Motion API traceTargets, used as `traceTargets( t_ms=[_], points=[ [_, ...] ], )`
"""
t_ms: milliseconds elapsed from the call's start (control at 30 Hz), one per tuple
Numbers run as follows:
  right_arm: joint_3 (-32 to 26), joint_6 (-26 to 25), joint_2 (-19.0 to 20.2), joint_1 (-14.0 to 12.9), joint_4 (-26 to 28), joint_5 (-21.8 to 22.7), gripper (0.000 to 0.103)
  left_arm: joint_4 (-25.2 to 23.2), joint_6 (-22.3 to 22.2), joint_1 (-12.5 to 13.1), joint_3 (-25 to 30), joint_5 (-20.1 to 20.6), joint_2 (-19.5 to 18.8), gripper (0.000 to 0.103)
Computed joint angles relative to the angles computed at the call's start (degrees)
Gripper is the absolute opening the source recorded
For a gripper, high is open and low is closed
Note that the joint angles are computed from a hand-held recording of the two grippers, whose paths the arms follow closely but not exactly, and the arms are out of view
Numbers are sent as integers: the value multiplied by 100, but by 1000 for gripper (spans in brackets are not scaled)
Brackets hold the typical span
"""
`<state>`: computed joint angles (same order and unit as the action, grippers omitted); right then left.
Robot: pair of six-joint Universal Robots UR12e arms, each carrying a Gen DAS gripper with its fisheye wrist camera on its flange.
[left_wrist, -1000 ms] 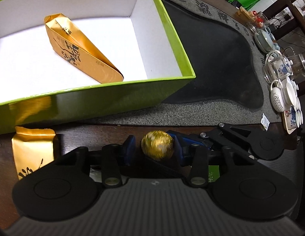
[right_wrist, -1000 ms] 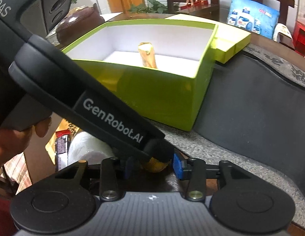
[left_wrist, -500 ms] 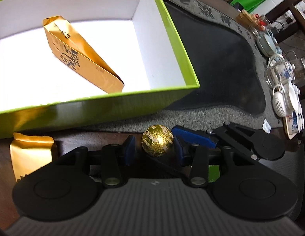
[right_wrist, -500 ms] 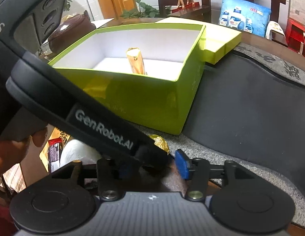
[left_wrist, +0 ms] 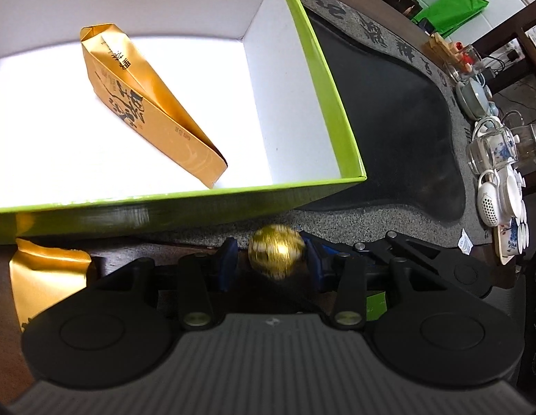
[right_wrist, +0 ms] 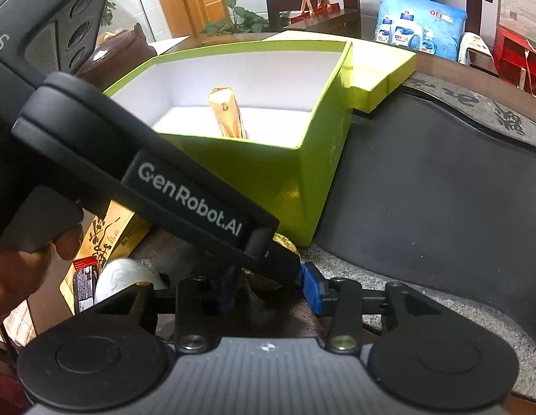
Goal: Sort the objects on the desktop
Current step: 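Grasp the gold foil ball with the left tool, then carry the gold foil ball into the green box and open the left tool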
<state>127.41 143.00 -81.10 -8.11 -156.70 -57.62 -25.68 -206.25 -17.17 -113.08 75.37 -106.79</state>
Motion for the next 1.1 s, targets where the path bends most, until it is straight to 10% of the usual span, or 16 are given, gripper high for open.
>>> traceTargets(
  t_ms=[733, 1100],
  points=[
    [22, -614, -605, -172, 581, 477, 36, 127, -72, 3, -135, -16, 621, 43],
    [-641, -82, -173, 217, -284, 707, 36, 535, 28, 334, 130, 355, 592, 43]
  ],
)
